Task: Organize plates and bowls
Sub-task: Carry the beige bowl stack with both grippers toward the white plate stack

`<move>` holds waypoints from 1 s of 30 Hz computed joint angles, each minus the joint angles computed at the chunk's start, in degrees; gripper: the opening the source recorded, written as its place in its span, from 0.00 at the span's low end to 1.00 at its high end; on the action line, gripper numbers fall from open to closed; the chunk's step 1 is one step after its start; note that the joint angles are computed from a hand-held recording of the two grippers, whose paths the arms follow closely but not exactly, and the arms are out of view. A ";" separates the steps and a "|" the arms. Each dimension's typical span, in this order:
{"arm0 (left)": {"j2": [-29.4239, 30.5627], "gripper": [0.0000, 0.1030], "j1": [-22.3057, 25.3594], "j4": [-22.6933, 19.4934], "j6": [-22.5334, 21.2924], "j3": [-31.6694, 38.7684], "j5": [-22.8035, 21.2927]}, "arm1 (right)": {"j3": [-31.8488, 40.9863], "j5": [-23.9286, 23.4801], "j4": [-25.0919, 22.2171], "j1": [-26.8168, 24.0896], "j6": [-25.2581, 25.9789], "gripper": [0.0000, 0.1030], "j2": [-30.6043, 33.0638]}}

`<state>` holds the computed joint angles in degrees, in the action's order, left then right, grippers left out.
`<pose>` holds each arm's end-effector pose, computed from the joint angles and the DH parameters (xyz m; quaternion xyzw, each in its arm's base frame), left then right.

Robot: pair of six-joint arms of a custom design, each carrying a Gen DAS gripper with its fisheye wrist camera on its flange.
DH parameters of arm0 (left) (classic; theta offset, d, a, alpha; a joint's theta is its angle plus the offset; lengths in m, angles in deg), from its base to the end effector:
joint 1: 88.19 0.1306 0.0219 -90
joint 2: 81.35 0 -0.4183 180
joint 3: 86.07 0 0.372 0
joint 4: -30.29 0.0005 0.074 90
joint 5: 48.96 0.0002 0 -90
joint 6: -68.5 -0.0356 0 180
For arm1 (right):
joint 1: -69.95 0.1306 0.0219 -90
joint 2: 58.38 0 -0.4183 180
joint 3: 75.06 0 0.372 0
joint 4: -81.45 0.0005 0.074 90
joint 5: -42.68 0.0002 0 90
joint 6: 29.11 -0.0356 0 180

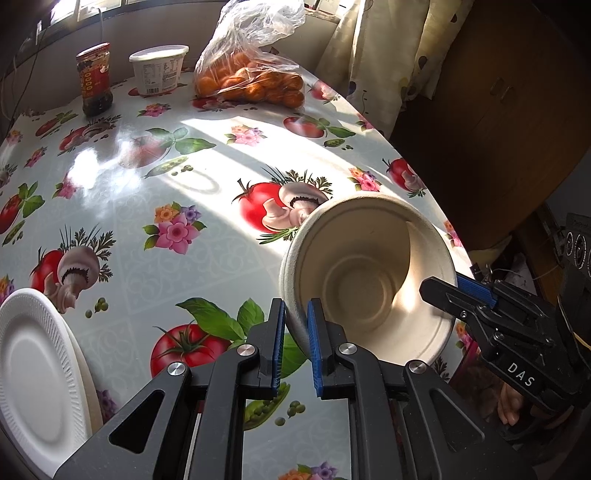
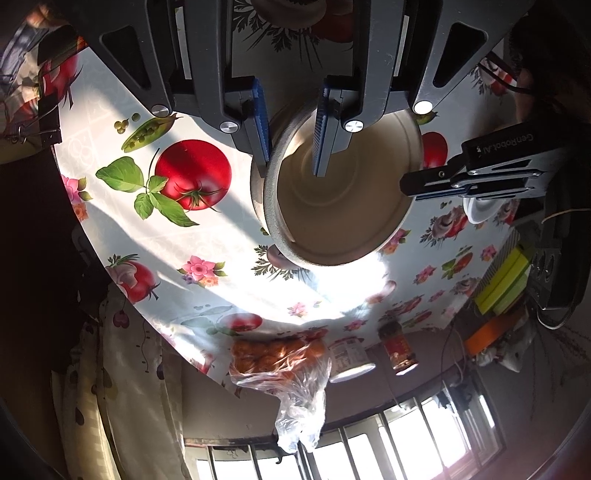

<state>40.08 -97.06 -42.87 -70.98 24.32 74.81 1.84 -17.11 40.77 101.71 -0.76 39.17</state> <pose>0.6049 -0.1149 0.3132 0.4787 0.8273 -0.2553 0.1461 0.4136 0.2344 0.3221 0.3036 0.8871 0.0008 0.3477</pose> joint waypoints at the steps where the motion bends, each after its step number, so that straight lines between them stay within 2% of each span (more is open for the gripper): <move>1: 0.09 0.12 0.04 -0.25 -0.10 0.16 0.16 | 0.18 0.12 -0.35 0.01 0.11 0.23 0.13; 16: 0.43 0.12 0.14 -1.08 -0.34 0.58 0.47 | 4.66 3.42 -8.27 1.10 1.58 0.37 3.30; 24: 0.44 0.12 0.16 -1.20 -0.14 0.74 0.45 | 5.27 4.37 -9.78 1.31 1.06 0.45 3.88; 30: -0.04 0.13 0.06 0.33 0.57 -0.16 0.25 | 5.33 4.73 -10.11 1.31 0.83 0.49 3.93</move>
